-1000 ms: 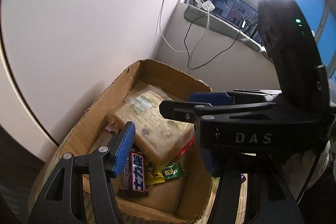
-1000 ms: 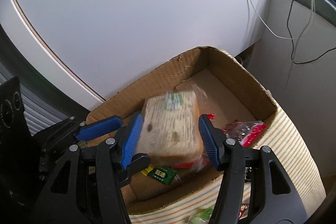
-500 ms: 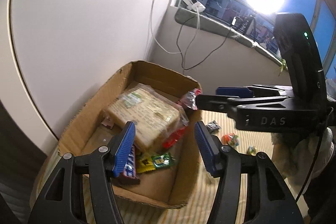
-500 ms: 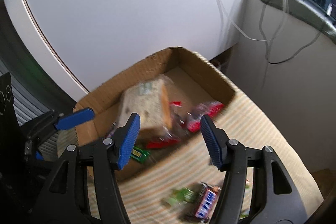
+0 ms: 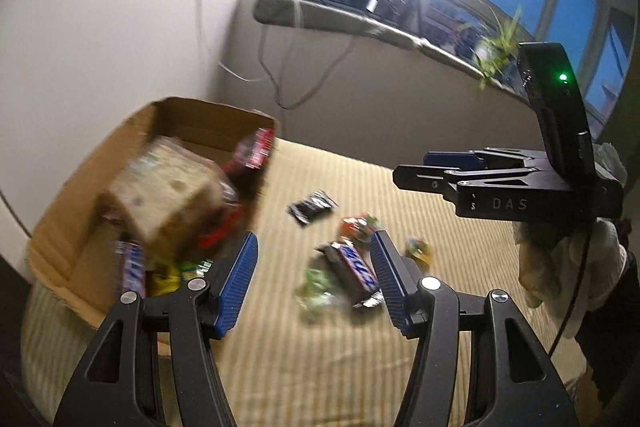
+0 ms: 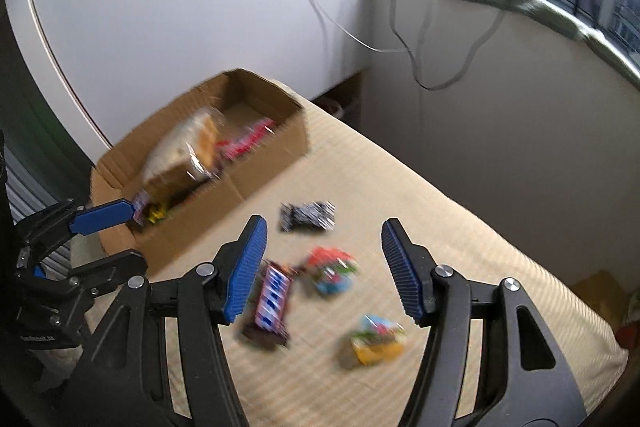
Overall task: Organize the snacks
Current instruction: 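Grasp the blue chocolate bar with the left tool while the right tool grasps the jelly cup, then carry the chocolate bar and jelly cup into the box and open both tools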
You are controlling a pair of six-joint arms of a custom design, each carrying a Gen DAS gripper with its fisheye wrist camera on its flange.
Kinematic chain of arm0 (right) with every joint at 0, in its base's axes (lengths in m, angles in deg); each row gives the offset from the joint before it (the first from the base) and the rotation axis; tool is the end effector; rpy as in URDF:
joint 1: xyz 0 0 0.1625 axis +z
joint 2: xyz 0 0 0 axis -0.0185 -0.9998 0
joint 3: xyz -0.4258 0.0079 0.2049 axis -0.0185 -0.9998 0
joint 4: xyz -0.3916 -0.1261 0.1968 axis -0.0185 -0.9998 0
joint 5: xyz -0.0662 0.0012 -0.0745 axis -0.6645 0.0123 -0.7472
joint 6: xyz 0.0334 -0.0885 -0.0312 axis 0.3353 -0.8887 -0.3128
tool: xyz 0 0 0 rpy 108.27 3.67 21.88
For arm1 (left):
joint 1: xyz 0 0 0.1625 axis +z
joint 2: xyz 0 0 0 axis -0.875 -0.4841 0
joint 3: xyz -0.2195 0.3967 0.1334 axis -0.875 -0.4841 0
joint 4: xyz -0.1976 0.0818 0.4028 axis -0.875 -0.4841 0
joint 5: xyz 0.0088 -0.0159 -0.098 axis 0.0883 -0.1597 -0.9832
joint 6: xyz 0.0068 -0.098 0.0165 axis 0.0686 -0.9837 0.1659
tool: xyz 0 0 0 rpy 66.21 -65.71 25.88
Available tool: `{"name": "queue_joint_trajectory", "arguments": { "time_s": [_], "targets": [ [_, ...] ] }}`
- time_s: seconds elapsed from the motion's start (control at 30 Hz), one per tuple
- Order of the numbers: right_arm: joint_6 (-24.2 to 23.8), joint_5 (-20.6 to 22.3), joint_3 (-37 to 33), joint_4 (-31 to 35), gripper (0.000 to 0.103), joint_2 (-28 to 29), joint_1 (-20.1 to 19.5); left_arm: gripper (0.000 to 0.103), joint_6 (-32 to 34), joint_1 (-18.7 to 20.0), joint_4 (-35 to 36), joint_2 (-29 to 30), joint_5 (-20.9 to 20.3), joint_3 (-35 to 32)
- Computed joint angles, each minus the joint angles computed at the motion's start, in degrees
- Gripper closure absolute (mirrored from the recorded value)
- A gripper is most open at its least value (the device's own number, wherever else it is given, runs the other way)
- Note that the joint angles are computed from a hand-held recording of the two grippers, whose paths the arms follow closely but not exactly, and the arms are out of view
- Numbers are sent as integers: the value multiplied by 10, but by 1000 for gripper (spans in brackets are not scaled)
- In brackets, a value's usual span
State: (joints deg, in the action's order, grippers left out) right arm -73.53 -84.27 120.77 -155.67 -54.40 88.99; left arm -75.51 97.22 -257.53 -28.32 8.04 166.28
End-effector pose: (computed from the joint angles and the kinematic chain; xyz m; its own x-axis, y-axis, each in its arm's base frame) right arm 0.0754 -0.5564 0.3461 -0.7259 -0.2591 0.6371 -0.5582 0.7631 -0.3257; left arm -0.3763 -0.5069 0.0372 -0.7877 0.4430 -0.4280 0.6084 0.6683 -0.4281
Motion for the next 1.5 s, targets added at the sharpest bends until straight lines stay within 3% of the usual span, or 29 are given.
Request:
{"name": "queue_joint_trajectory", "arguments": {
  "time_s": [0.17, 0.33, 0.5, 0.77, 0.87, 1.03, 1.27, 1.37, 1.5],
  "targets": [
    [-4, 0, 19, -3, 41, -20, -31, 56, 7, -3, 21, 22, -34, -16],
    [-15, 0, 38, -13, 41, -27, -55, 57, 3, -2, 49, 41, -53, -34],
    [-17, 5, 43, -3, 50, -26, -75, 58, -5, -2, 83, 63, -41, -56],
    [-34, 14, 44, 0, 51, -16, -84, 58, -15, 7, 128, 94, -28, -92],
    [-37, 13, 42, 4, 59, -10, -84, 58, -13, 10, 138, 103, -23, -102],
    [-46, 9, 43, -2, 60, -4, -88, 59, -6, 9, 151, 113, -11, -113],
    [-48, 12, 42, 0, 69, -4, -94, 75, 12, 3, 150, 130, 23, -121],
    [-47, 13, 43, 2, 77, -6, -96, 76, 14, 4, 145, 132, 22, -121],
    [-42, 17, 45, 7, 78, -12, -97, 76, 11, 3, 142, 129, 15, -118]
  ]
}}
